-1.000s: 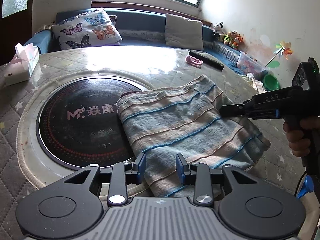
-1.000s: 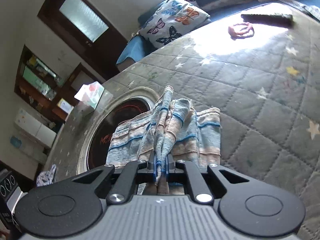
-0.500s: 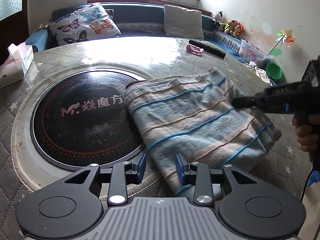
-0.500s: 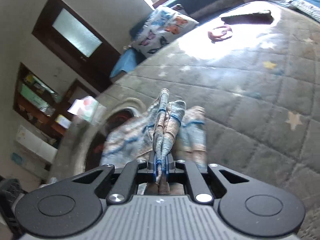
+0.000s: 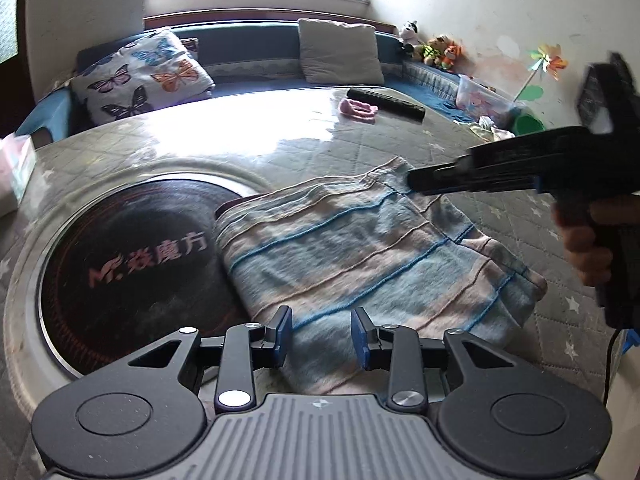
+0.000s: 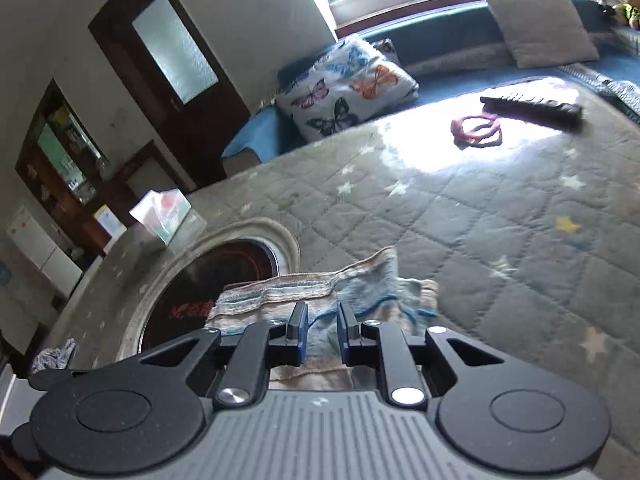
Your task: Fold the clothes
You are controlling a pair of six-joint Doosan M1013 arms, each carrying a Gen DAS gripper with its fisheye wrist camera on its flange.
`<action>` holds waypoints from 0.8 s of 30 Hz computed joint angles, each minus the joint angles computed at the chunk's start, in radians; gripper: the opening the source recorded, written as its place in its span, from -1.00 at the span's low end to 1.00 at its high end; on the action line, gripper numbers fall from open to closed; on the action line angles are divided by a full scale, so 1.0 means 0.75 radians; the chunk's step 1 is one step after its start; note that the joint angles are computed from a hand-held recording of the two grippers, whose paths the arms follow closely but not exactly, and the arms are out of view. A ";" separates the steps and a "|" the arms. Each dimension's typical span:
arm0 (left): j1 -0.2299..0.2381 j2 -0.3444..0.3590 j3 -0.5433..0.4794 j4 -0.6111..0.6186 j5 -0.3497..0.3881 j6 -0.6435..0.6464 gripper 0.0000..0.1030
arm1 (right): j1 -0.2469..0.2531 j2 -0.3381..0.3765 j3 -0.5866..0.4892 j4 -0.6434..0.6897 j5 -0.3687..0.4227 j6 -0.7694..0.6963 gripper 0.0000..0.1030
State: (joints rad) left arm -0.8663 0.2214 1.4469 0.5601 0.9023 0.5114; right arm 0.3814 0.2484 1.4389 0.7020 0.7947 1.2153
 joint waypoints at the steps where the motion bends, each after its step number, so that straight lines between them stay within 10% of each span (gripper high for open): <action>1: 0.005 0.007 -0.007 -0.008 -0.005 0.019 -0.35 | 0.006 0.015 -0.013 -0.022 0.003 0.021 -0.69; 18: 0.131 0.100 -0.103 -0.056 -0.003 0.092 -0.51 | 0.012 0.066 -0.066 -0.150 -0.012 0.099 -0.81; 24: 0.129 0.100 -0.114 -0.081 -0.164 0.182 -0.51 | 0.016 0.062 -0.076 -0.108 -0.008 -0.035 -0.78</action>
State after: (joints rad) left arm -0.7696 0.2964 1.3613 0.4996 0.7794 0.6478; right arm 0.3938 0.2950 1.3817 0.6213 0.7891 1.1888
